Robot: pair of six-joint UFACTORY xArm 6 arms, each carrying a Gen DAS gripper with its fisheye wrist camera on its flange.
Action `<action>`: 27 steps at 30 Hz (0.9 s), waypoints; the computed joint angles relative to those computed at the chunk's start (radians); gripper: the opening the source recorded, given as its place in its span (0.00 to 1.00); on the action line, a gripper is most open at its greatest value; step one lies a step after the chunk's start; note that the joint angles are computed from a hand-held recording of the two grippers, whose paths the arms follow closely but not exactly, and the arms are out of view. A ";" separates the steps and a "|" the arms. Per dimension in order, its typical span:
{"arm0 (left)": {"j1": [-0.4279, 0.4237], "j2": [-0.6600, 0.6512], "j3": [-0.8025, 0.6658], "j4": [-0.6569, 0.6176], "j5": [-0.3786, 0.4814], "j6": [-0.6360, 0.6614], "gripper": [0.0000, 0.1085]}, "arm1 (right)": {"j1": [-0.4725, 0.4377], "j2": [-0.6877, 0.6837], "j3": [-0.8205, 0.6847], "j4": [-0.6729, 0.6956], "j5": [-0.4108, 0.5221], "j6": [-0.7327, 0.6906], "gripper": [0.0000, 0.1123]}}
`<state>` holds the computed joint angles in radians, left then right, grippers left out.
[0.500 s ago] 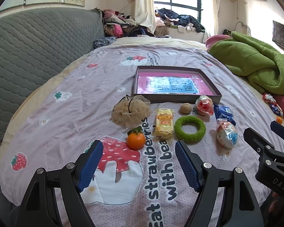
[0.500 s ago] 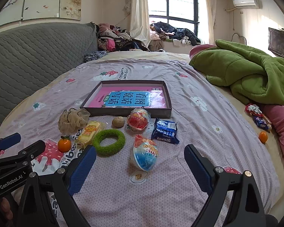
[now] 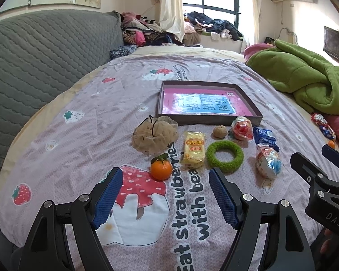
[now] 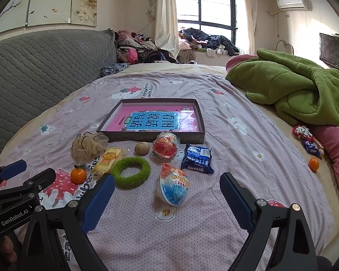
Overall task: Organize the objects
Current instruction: 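Move left tool to the tangerine while right tool approaches the blue egg package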
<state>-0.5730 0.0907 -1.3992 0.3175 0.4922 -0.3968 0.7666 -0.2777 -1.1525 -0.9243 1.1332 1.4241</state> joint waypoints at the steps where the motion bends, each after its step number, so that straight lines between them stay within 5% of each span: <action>1: 0.000 0.001 0.000 0.002 -0.001 -0.002 0.73 | 0.000 -0.002 0.002 0.000 0.000 -0.001 0.84; 27: 0.002 0.007 -0.015 -0.007 -0.003 0.017 0.73 | 0.004 -0.013 -0.005 -0.021 0.008 -0.010 0.84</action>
<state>-0.5710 0.0978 -1.4137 0.3109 0.4893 -0.3794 0.7701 -0.2910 -1.1570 -0.9456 1.1414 1.4142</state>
